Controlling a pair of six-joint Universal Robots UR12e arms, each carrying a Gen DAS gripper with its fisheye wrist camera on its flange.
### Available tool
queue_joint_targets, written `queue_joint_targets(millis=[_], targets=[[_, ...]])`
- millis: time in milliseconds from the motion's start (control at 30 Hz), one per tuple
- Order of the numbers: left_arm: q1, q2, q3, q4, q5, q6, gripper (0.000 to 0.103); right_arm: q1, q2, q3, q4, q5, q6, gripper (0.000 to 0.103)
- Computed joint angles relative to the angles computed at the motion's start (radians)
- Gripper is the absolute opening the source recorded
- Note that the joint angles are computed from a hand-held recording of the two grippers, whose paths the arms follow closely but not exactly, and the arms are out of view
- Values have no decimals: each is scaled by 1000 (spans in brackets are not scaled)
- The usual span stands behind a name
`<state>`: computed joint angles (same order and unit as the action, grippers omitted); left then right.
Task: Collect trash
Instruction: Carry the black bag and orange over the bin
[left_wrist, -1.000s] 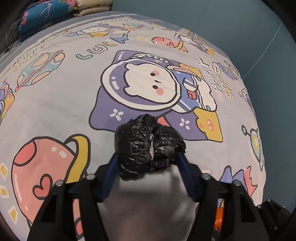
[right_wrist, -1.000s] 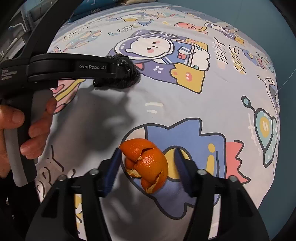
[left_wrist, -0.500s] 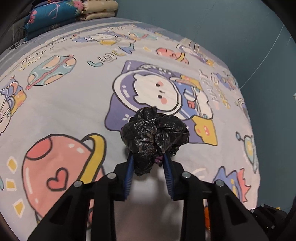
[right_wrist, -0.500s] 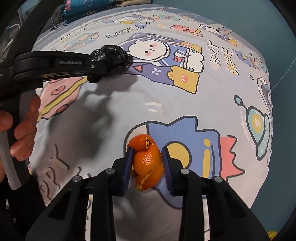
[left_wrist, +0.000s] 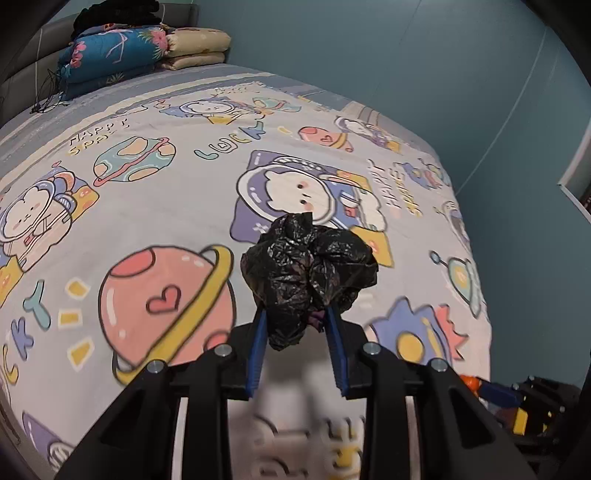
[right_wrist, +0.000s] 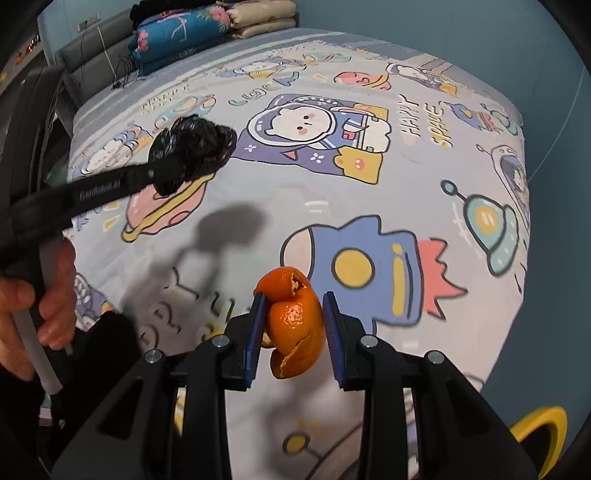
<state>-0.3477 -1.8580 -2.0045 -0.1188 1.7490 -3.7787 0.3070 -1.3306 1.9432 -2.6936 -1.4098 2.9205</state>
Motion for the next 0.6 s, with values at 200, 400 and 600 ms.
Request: queue_joint_targets(millis=[200,400,600], targets=[[-62,30,-42,38,64,-1,29,-26,-69,69,0,34,5,29],[-118,49,-70,55,87,-12,29,-58,-134,132,-4,65,9,29],[-165,64,-65,40,97,-17,29,-109,-195,183,-6,100,39,29]])
